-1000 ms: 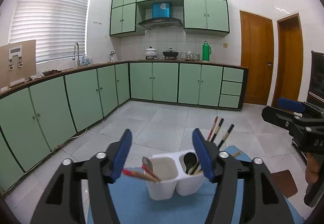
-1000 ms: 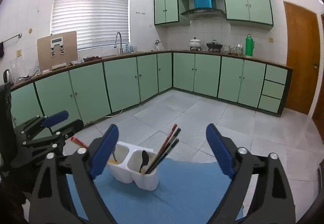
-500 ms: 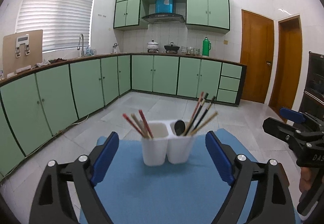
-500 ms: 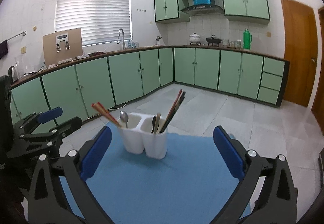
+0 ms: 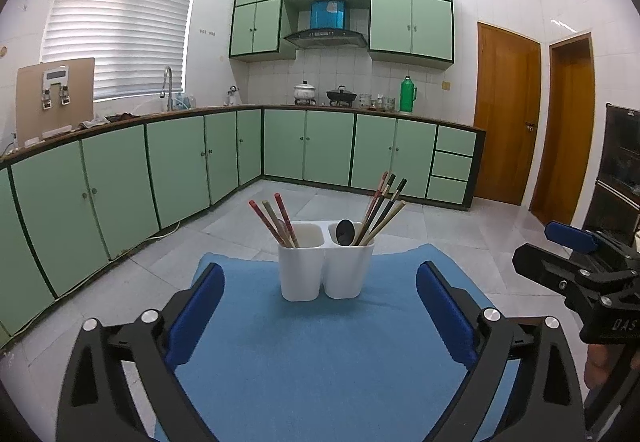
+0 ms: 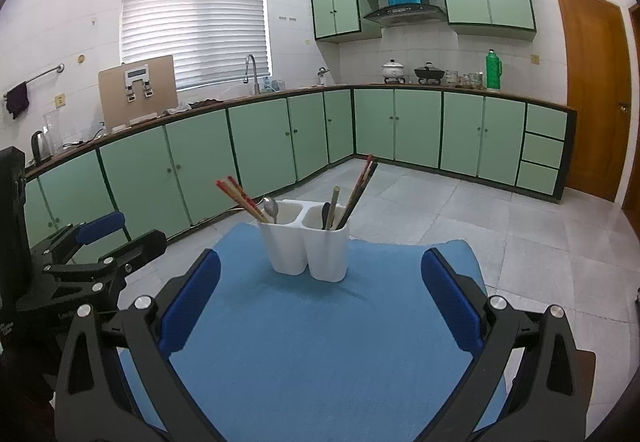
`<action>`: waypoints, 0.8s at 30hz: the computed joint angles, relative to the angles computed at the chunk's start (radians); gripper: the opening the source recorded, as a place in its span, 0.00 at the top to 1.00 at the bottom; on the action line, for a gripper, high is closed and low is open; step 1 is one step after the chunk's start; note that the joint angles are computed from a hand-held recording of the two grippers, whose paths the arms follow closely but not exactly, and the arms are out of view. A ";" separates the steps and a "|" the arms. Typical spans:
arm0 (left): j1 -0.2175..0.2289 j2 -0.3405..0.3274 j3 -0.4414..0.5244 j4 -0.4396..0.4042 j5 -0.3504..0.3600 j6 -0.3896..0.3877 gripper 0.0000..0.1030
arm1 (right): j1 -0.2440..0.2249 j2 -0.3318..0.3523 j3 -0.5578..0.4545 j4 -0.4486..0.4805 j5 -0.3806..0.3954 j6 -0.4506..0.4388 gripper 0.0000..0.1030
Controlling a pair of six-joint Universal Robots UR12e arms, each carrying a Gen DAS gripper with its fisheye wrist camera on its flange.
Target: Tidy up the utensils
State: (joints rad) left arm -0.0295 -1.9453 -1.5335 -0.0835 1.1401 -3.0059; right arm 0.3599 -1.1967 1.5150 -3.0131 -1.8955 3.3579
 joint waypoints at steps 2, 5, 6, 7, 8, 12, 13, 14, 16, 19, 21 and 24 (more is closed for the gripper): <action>0.002 0.008 -0.007 0.003 0.000 -0.001 0.06 | 0.005 -0.006 0.005 -0.008 0.000 -0.009 0.05; 0.003 0.020 -0.019 0.010 0.005 0.002 0.06 | 0.012 -0.012 0.010 -0.026 0.006 -0.020 0.05; 0.003 0.023 -0.023 0.014 0.009 0.003 0.06 | 0.014 -0.014 0.012 -0.030 0.005 -0.023 0.05; 0.004 0.026 -0.028 0.018 0.009 0.005 0.06 | 0.016 -0.016 0.014 -0.037 0.004 -0.027 0.05; 0.004 0.030 -0.032 0.021 0.010 0.005 0.06 | 0.018 -0.017 0.015 -0.041 0.004 -0.028 0.05; 0.006 0.044 -0.047 0.034 0.008 0.003 0.06 | 0.023 -0.025 0.022 -0.055 0.010 -0.036 0.05; 0.006 0.047 -0.050 0.039 0.006 0.003 0.06 | 0.025 -0.027 0.024 -0.059 0.010 -0.038 0.05; 0.007 0.050 -0.053 0.043 0.006 0.003 0.06 | 0.026 -0.028 0.024 -0.060 0.010 -0.039 0.05; 0.007 0.057 -0.060 0.050 0.005 0.003 0.06 | 0.029 -0.031 0.028 -0.062 0.010 -0.040 0.05; 0.007 0.063 -0.067 0.063 0.008 0.002 0.06 | 0.030 -0.033 0.031 -0.065 0.013 -0.040 0.05; 0.007 0.068 -0.072 0.068 0.006 0.004 0.06 | 0.033 -0.032 0.031 -0.069 0.012 -0.041 0.05; 0.008 0.074 -0.082 0.086 0.005 0.000 0.06 | 0.035 -0.038 0.037 -0.077 0.011 -0.042 0.05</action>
State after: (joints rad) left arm -0.0214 -1.8715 -1.6152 0.0027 1.1449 -3.0058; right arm 0.3945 -1.2344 1.5518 -3.0898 -1.8844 3.3158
